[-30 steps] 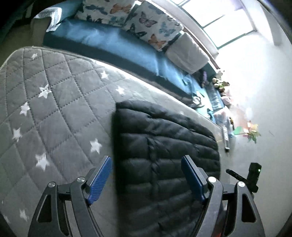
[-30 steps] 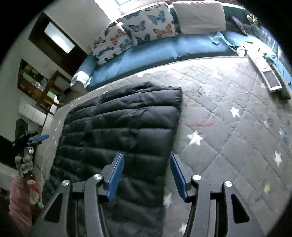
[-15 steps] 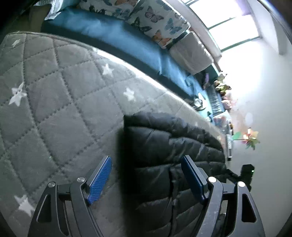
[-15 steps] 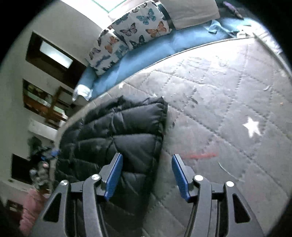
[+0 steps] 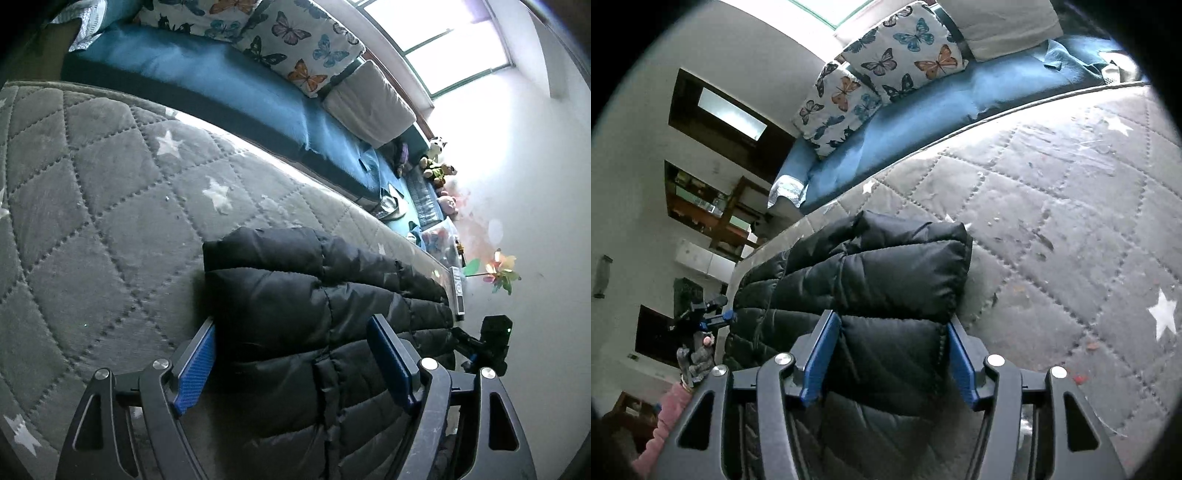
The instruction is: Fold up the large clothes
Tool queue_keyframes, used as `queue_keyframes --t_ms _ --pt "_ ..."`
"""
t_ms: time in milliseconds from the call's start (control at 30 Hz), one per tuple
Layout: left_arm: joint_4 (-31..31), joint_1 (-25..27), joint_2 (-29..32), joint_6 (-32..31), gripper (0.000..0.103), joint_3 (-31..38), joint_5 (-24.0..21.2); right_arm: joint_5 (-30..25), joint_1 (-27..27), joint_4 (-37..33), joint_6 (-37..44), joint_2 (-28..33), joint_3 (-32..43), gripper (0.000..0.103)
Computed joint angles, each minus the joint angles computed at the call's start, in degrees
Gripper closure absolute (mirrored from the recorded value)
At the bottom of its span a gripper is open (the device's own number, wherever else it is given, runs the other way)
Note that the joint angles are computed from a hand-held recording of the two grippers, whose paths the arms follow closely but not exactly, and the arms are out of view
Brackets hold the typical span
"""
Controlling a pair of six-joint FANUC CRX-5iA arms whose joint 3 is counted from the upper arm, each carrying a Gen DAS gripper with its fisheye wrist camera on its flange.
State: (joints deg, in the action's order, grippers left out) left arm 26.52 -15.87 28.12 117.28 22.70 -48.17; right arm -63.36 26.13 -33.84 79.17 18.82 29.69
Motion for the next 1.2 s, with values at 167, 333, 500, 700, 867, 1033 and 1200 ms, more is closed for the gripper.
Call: queue_keyframes --t_ms 167,333,500,700,867,1033,1200 --pt "-6.0 -1.1 -0.2 9.0 0.07 0.9 -0.2 0.6 1.6 3.7 -2.5 -0.8 -1.0 0.073" --pt "-6.7 -1.8 -2.7 11.0 0.089 -1.4 2.5 1.5 3.2 5.8 -2.6 -3.5 -1.4 0.081" --pt "-6.8 -2.7 -6.6 10.3 0.09 -1.6 3.1 0.3 5.8 8.7 -0.8 -7.8 -1.2 0.084" --pt "-12.9 -6.0 -12.0 13.5 0.091 2.1 -0.9 1.5 10.6 15.0 -2.6 -14.5 -4.6 0.085" --pt "-18.1 -9.8 -18.9 17.5 0.091 1.3 -2.9 4.0 15.4 20.4 -5.2 -22.2 -10.3 0.085" --pt "-26.0 -15.7 -25.6 23.4 0.091 0.7 -6.8 5.4 21.8 28.6 -9.0 -28.8 -16.3 0.085" --pt "-36.3 -24.6 -30.4 31.7 0.091 1.1 -11.7 8.5 28.5 36.1 -13.5 -36.6 -25.2 0.085"
